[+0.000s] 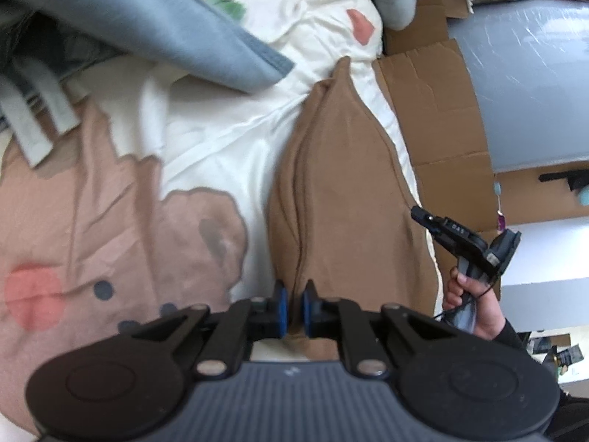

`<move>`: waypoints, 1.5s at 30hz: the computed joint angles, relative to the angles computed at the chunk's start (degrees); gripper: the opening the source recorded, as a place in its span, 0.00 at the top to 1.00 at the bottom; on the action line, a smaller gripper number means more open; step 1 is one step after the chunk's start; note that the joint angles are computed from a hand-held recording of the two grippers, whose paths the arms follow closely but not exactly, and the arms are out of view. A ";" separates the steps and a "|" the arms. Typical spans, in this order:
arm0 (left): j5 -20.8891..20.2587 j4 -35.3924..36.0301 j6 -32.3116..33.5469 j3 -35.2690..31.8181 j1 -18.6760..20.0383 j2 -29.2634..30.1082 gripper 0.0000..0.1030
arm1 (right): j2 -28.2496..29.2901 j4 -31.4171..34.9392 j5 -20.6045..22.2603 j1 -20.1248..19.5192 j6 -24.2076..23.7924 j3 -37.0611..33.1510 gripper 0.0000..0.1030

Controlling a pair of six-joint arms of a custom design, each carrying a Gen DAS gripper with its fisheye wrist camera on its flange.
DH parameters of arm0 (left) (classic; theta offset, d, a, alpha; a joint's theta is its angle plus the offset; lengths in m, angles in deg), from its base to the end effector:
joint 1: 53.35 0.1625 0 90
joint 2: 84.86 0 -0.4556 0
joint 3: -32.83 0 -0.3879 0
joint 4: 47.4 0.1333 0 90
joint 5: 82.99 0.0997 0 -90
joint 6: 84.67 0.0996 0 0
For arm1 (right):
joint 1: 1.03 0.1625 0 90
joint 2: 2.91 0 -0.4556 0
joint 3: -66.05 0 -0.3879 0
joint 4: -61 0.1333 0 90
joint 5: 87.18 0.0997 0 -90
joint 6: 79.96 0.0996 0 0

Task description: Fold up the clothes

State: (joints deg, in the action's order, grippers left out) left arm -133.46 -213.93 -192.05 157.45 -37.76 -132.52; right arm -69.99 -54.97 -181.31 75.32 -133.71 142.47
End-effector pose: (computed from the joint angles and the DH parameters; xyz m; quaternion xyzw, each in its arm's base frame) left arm -0.4225 -0.3221 0.0438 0.2658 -0.9028 0.3382 0.0018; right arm -0.0389 -0.6946 0.4525 0.3341 -0.9307 0.1005 0.1098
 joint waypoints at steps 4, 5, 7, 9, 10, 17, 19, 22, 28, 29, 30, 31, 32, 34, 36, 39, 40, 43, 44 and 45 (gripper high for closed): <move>-1.98 3.97 2.81 -3.00 1.29 -0.85 0.92 | -2.98 6.66 2.30 -0.86 -1.25 0.89 0.64; -2.44 4.90 3.48 -3.75 1.60 -1.03 0.92 | -3.79 8.62 2.98 -1.17 -1.85 1.19 0.64; -2.77 7.00 4.71 -5.50 2.30 -1.23 0.93 | -5.58 11.11 3.92 -1.69 -3.52 2.54 0.64; -2.97 8.82 6.00 -7.43 2.91 -1.34 0.93 | -7.33 12.95 4.84 -2.21 -5.10 4.21 0.64; -3.19 9.62 6.87 -8.41 3.23 -1.35 0.93 | -8.18 13.80 5.22 -2.38 -5.73 5.05 0.64; -7.60 14.45 13.65 -15.08 5.93 -0.48 0.93 | -14.33 17.58 8.68 -3.84 -10.48 10.78 0.64; -8.11 15.36 14.23 -16.75 6.47 0.01 0.92 | -15.80 19.43 9.65 -4.17 -12.34 11.80 0.64; -8.45 15.63 14.47 -19.01 7.49 1.16 0.93 | -17.33 22.53 10.87 -4.37 -14.25 12.62 0.63; -8.77 15.19 15.78 -22.53 8.54 2.81 0.92 | -18.57 25.92 12.66 -3.05 -18.87 13.19 0.57; -8.80 15.18 16.11 -23.14 8.65 3.08 0.92 | -18.80 26.24 13.11 -2.98 -19.65 13.36 0.53; -8.92 15.15 16.59 -23.74 8.88 3.43 0.92 | -19.04 26.56 13.55 -2.91 -20.44 13.53 0.47; -9.05 15.18 16.99 -24.33 9.08 3.76 0.92 | -19.28 26.80 13.96 -2.84 -21.25 13.72 0.45; -9.15 15.32 17.13 -24.85 9.19 4.02 0.92 | -19.51 26.74 14.26 -2.78 -21.99 13.95 0.43; -9.07 15.14 17.27 -25.57 9.21 4.42 0.92 | -19.78 26.29 14.88 -2.67 -22.77 14.41 0.41; -9.09 14.57 17.70 -26.19 9.36 5.06 0.92 | -20.04 25.85 15.50 -2.55 -23.54 14.86 0.41; -9.71 14.23 18.37 -27.14 9.72 5.81 0.92 | -20.34 24.51 16.12 -2.29 -24.77 15.78 0.41; -9.94 14.29 18.59 -27.43 9.85 5.99 0.92 | -20.53 23.42 16.05 -2.14 -25.26 16.44 0.41; -10.51 14.78 19.15 -28.47 10.23 6.60 0.92 | -21.07 20.01 15.61 -1.65 -26.22 18.51 0.41; -10.61 15.03 19.23 -28.77 10.34 6.75 0.92 | -21.23 18.80 15.35 -1.47 -26.31 19.24 0.41; -10.70 15.24 19.28 -29.04 10.43 6.89 0.92 | -21.38 17.56 14.96 -1.26 -26.32 19.97 0.41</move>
